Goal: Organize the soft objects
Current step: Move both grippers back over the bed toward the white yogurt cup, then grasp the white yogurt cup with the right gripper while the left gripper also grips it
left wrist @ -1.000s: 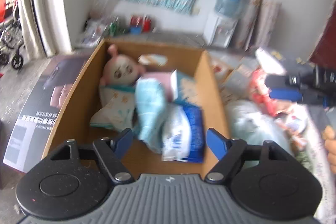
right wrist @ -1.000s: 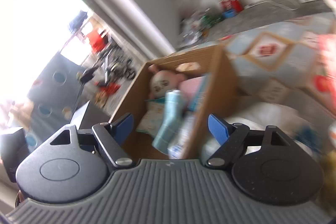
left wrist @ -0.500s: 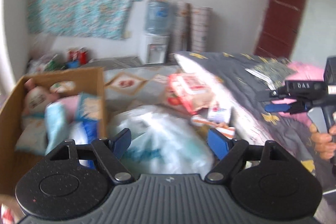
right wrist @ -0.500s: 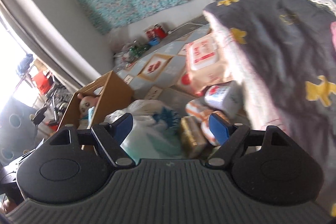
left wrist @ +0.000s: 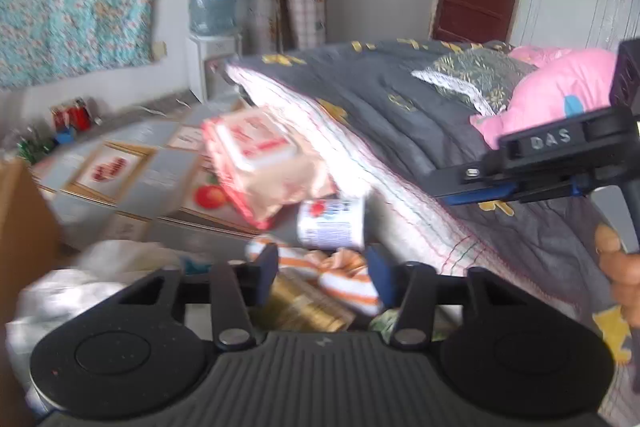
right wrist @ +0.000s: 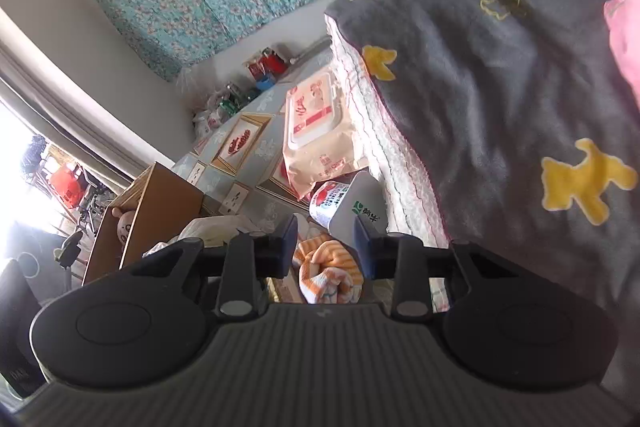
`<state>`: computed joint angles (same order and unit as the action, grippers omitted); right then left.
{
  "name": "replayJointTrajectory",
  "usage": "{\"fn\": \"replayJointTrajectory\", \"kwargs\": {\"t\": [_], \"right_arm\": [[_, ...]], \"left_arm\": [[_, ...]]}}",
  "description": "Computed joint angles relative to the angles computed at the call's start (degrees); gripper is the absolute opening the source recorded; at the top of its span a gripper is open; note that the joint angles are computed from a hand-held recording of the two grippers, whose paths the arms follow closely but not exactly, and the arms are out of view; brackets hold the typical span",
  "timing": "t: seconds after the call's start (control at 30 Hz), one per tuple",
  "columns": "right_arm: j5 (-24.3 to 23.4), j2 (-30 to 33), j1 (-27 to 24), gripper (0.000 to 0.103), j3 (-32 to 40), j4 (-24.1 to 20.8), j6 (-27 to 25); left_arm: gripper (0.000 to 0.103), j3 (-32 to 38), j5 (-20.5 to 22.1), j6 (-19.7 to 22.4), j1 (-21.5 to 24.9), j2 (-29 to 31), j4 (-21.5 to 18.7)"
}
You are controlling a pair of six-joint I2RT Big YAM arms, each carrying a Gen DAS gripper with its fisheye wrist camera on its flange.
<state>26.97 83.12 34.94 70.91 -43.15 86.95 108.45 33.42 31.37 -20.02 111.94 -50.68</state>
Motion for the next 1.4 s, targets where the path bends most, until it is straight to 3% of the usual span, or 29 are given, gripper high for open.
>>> {"fn": "replayJointTrajectory", "kwargs": {"t": [0.2, 0.27, 0.4, 0.5, 0.77, 0.93, 1.13, 1.27, 1.4], "right_arm": [[-4.44, 0.74, -4.11, 0.03, -2.54, 5.27, -2.27], [-5.33, 0.97, -5.04, 0.031, -3.02, 6.17, -2.73], [-6.24, 1.3, -6.24, 0.032, -3.67, 7.09, -3.49], [-6.85, 1.56, -6.78, 0.032, -4.09, 7.79, -3.91], [-7.59, 3.48, -8.38, 0.033, -3.36, 11.15, -6.86], [-10.16, 6.61, -10.84, 0.046, -2.29, 16.08, -9.73], [-13.25, 10.4, -13.14, 0.052, -1.56, 19.61, -10.99], [-16.44, 11.01, -13.53, 0.055, -2.92, 24.22, -10.32], [-17.35, 11.66, -13.38, 0.043, -2.16, 24.43, -9.95]], "left_arm": [[0.027, 5.17, -1.3, -4.2, -3.39, 5.56, -1.5], [0.025, 6.84, -2.06, -4.72, -4.46, 7.2, -2.21], [0.008, 9.35, -3.88, -5.26, -5.57, 9.55, -3.99], [0.003, 9.76, -2.86, -6.37, -5.17, 9.79, -3.54], [0.003, 22.52, 1.65, -13.73, -3.04, 16.48, -11.78], [0.003, 31.36, 5.07, -18.8, -1.87, 21.27, -16.76], [0.004, 36.86, 5.55, -21.81, -1.3, 24.35, -18.65], [0.005, 36.53, 5.38, -21.73, -1.1, 24.25, -18.03], [0.007, 35.63, 4.47, -22.98, -1.01, 23.81, -16.65]]}}
